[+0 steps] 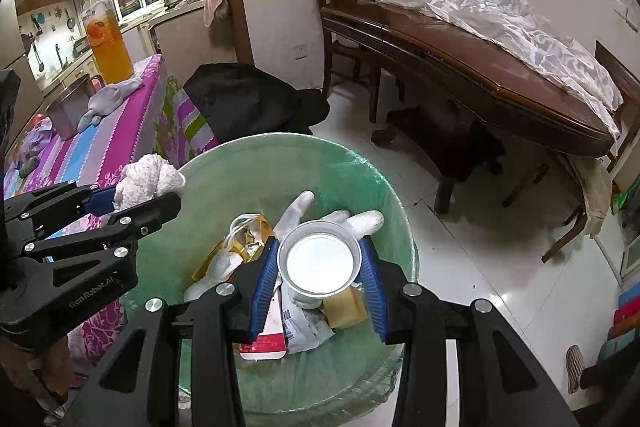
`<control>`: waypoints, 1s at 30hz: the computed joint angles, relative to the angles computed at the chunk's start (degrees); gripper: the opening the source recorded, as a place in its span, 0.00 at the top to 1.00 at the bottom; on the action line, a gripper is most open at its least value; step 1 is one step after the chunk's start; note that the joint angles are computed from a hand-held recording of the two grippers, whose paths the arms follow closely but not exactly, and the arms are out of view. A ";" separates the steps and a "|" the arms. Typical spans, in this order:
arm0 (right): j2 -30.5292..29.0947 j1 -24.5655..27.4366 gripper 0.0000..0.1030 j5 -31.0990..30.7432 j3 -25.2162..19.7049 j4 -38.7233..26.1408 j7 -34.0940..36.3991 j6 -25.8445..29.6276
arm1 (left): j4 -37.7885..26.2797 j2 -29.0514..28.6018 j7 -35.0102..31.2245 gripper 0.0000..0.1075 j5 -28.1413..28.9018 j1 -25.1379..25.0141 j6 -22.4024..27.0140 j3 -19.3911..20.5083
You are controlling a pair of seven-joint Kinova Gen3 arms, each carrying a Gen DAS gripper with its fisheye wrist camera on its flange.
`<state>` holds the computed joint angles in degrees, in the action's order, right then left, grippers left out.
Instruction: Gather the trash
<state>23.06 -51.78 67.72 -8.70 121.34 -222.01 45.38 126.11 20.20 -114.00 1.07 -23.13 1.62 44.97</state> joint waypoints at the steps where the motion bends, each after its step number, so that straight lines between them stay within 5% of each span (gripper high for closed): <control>1: -0.05 -0.18 0.50 0.02 0.01 0.04 -0.23 0.33 | -0.05 -0.17 0.17 0.64 0.00 1.29 -0.21 -1.31; 3: -0.31 -0.85 0.34 1.04 0.06 0.75 -2.35 1.08 | 0.41 -0.61 0.67 0.36 -0.16 2.94 -1.33 -3.12; 5: -0.67 -1.21 0.32 0.98 -0.34 1.01 -3.15 2.42 | 1.56 -1.46 2.13 0.28 -0.68 4.50 -3.87 -4.99; 25: -0.49 -2.67 0.28 2.36 -1.84 1.91 -7.15 5.01 | 2.13 -1.90 9.62 0.28 -8.34 3.58 -3.39 -4.11; 30: 0.50 -9.28 0.14 2.24 -3.65 1.26 -12.54 15.81 | 6.25 -2.06 12.40 0.19 -13.27 -7.41 -7.15 5.45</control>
<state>23.56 -61.06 69.96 -12.34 122.61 -234.55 61.19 132.36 18.15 -101.60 -12.20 -30.54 -5.53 50.43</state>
